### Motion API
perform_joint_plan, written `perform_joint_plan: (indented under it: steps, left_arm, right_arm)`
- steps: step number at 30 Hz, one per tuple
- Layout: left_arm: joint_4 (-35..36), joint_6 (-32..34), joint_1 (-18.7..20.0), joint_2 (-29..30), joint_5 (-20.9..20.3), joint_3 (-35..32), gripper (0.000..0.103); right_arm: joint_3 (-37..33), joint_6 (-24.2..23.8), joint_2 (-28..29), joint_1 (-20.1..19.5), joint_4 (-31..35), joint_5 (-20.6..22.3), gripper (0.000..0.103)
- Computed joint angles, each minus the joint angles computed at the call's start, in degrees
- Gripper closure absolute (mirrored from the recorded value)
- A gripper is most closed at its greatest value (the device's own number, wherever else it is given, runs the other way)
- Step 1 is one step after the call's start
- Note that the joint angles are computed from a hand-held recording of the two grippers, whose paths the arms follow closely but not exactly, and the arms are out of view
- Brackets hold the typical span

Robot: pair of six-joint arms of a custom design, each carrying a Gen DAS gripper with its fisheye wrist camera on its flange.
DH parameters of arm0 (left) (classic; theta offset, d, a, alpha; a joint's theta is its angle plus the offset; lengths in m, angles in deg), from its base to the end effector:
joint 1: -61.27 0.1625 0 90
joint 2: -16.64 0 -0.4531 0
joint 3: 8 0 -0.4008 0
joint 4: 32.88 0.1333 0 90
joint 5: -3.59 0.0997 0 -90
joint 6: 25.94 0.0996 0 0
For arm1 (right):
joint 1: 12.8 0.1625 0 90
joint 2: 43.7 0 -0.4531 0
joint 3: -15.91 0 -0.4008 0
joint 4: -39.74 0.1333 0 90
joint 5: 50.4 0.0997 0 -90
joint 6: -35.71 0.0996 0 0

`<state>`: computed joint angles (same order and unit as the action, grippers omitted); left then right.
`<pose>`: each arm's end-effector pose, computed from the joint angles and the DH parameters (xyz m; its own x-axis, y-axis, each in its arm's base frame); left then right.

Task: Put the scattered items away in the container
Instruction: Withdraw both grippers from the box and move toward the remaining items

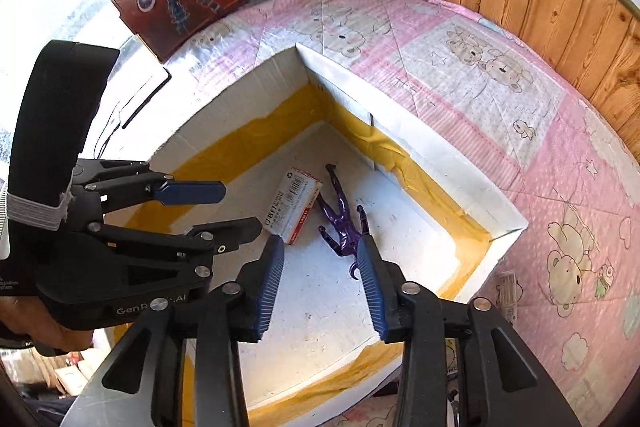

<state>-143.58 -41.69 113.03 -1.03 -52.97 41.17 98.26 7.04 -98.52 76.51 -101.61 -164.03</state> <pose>-0.3819 -0.7887 -0.0097 -0.7343 0.3657 -0.5718 0.4246 0.9048 0.0334 0.0844 -0.7456 0.3044 -0.8073 -0.2872 0.5155 -0.4289 0.8856 -0.1784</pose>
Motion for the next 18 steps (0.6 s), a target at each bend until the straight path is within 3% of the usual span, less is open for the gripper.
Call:
perform_joint_plan:
  steps: [3, 9, 14, 18]
  left_arm:
    - [-2.1, -0.5, -1.6, -2.1, 0.3, 3.7, 0.056]
    - [-10.3, 0.6, -4.0, -8.8, 1.8, 14.7, 0.056]
    - [-25.2, 5.0, -7.3, -15.4, 3.5, 27.6, 0.056]
    - [-31.9, 5.6, -9.2, -18.8, 0.7, 34.8, 0.056]
  right_arm:
    - [6.3, -0.7, -3.3, 0.6, -6.3, 2.2, 0.059]
    - [12.1, -0.8, -7.8, 1.3, -13.9, 6.7, 0.059]
    - [21.4, 0.8, -13.7, 0.1, -25.1, 15.3, 0.059]
    - [29.0, 2.3, -18.2, -1.5, -32.8, 19.7, 0.059]
